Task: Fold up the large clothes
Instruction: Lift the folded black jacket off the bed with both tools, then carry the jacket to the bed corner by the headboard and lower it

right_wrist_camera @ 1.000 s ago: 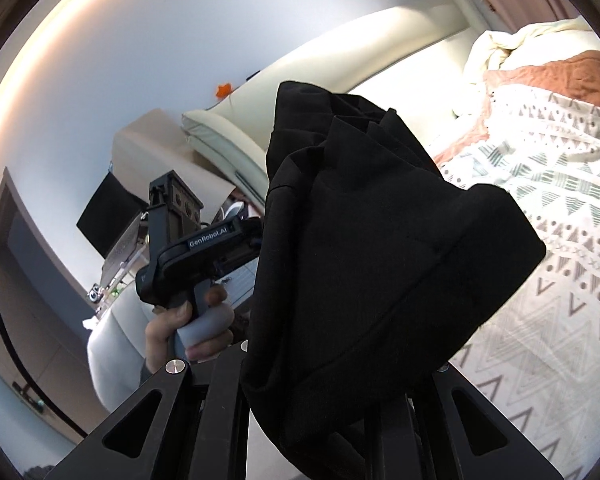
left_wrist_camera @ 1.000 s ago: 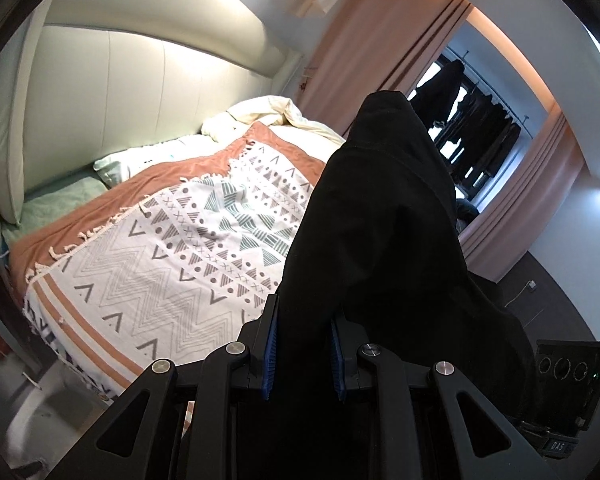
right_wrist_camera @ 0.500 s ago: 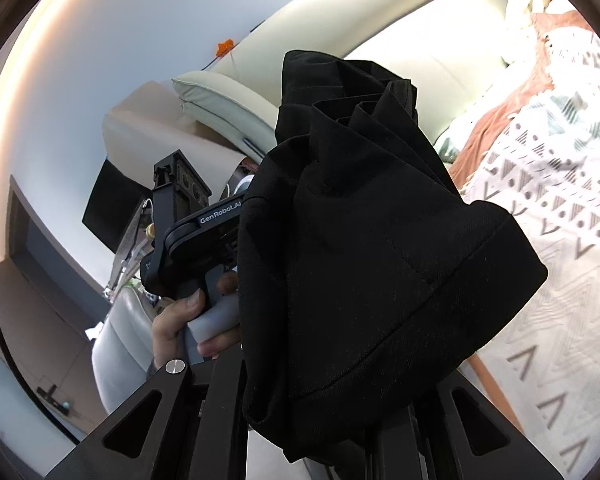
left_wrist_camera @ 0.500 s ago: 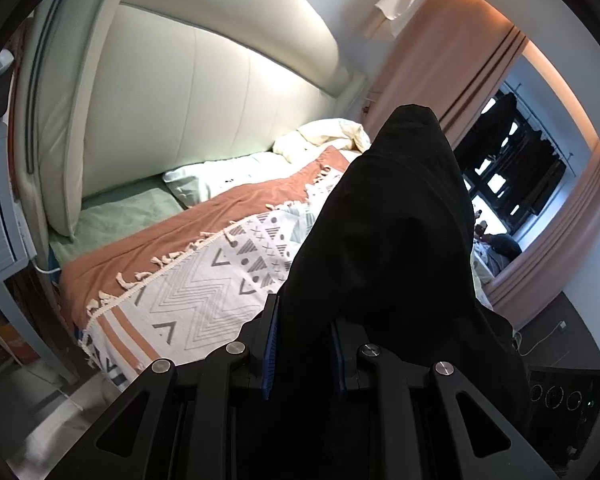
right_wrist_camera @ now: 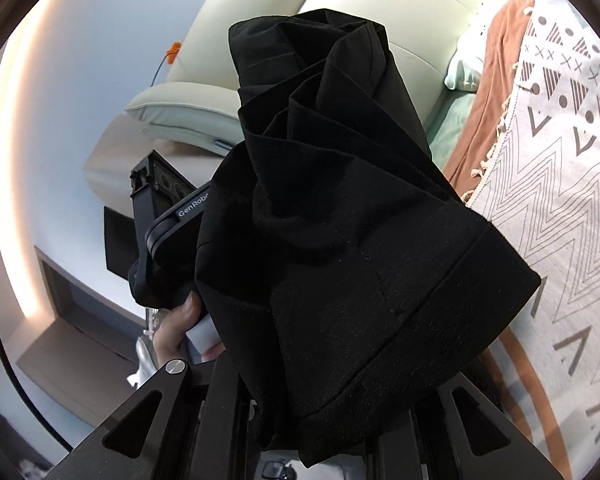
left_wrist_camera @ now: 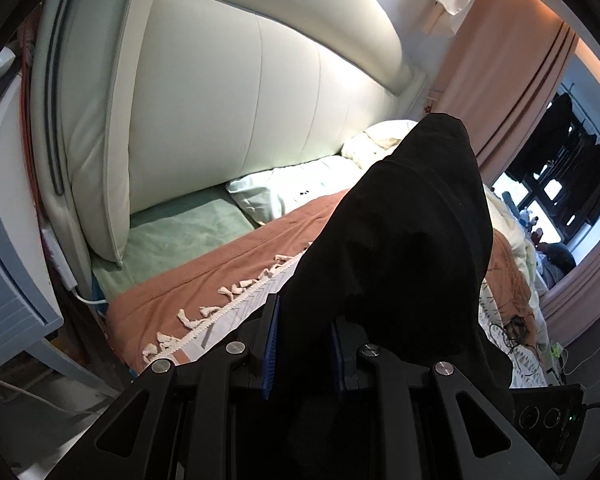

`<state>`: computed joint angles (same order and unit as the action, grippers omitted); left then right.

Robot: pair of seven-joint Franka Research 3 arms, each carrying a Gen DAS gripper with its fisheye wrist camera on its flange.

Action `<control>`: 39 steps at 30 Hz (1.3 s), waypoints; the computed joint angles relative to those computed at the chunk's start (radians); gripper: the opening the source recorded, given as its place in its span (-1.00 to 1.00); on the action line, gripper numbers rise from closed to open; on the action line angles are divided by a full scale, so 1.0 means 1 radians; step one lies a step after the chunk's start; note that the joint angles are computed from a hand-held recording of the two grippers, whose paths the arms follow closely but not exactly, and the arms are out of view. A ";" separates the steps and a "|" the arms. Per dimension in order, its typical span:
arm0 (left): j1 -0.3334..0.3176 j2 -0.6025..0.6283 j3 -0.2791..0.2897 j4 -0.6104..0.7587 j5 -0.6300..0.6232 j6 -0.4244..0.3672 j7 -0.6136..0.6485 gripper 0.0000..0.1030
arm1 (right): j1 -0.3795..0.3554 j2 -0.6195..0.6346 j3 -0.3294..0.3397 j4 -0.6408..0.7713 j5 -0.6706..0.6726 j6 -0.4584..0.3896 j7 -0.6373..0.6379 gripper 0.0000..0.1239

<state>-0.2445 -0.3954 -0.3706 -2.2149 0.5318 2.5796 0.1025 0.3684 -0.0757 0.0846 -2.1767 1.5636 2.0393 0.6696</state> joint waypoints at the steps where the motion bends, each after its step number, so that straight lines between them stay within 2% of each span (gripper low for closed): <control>1: 0.004 0.013 0.003 0.007 0.002 -0.008 0.008 -0.57 | -0.001 0.025 -0.001 0.018 0.009 -0.004 -0.002 -0.74; 5: 0.020 0.095 0.019 0.049 0.009 -0.007 0.014 -0.57 | -0.026 0.104 -0.002 0.084 0.018 0.011 0.000 -0.74; 11: 0.026 0.282 0.051 0.180 0.076 -0.035 -0.004 -0.56 | -0.086 0.245 -0.001 0.203 -0.082 0.096 0.059 -0.75; 12: 0.020 0.316 0.055 0.212 0.093 -0.071 0.001 -0.54 | -0.097 0.273 0.003 0.221 -0.104 0.106 0.070 -0.75; 13: 0.008 0.356 0.053 0.263 0.125 -0.158 0.013 -0.51 | -0.106 0.308 0.007 0.242 -0.126 0.124 0.086 -0.75; 15: -0.026 0.411 0.060 0.324 0.186 -0.276 0.025 -0.33 | -0.118 0.368 0.014 0.268 -0.185 0.176 0.152 -0.75; 16: -0.037 0.419 0.072 0.319 0.184 -0.275 0.028 -0.24 | -0.123 0.394 0.015 0.274 -0.223 0.204 0.194 -0.75; 17: -0.042 0.417 0.084 0.297 0.156 -0.245 0.032 0.04 | -0.133 0.423 0.018 0.283 -0.249 0.211 0.226 -0.75; 18: -0.044 0.409 0.094 0.266 0.127 -0.202 0.031 0.25 | -0.150 0.448 0.026 0.289 -0.256 0.199 0.239 -0.75; 20: -0.051 0.377 0.101 0.194 0.123 -0.133 0.002 0.27 | -0.188 0.476 0.050 0.284 -0.231 0.177 0.226 -0.75; 24: -0.063 0.289 0.087 0.062 0.119 -0.091 -0.066 0.27 | -0.210 0.469 0.077 0.262 -0.196 0.197 0.160 -0.76; 29: -0.069 0.127 0.029 -0.098 0.139 -0.141 -0.249 0.30 | -0.191 0.455 0.081 0.267 -0.249 0.246 0.172 -0.76; 31: -0.067 0.059 0.002 -0.155 0.143 -0.160 -0.321 0.44 | -0.185 0.475 0.082 0.301 -0.270 0.256 0.196 -0.76; 32: -0.067 0.028 -0.011 -0.180 0.143 -0.165 -0.355 0.60 | -0.183 0.498 0.084 0.328 -0.280 0.260 0.205 -0.76; 33: -0.064 0.001 -0.024 -0.207 0.151 -0.156 -0.398 0.76 | -0.179 0.500 0.090 0.338 -0.291 0.267 0.217 -0.76; 34: -0.063 -0.024 -0.031 -0.235 0.154 -0.135 -0.433 0.83 | -0.179 0.500 0.092 0.342 -0.303 0.271 0.223 -0.76; 35: -0.065 -0.040 -0.036 -0.254 0.147 -0.126 -0.454 0.88 | -0.181 0.501 0.094 0.343 -0.310 0.272 0.224 -0.76; 39: -0.058 -0.071 -0.072 -0.308 0.140 -0.112 -0.564 0.88 | -0.176 0.487 0.102 0.336 -0.332 0.304 0.223 -0.77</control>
<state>-0.3027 -0.4669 -0.4428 -2.5230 0.6719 2.4674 -0.4619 0.1923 0.4116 0.1865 -1.8405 1.2314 2.3429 0.8925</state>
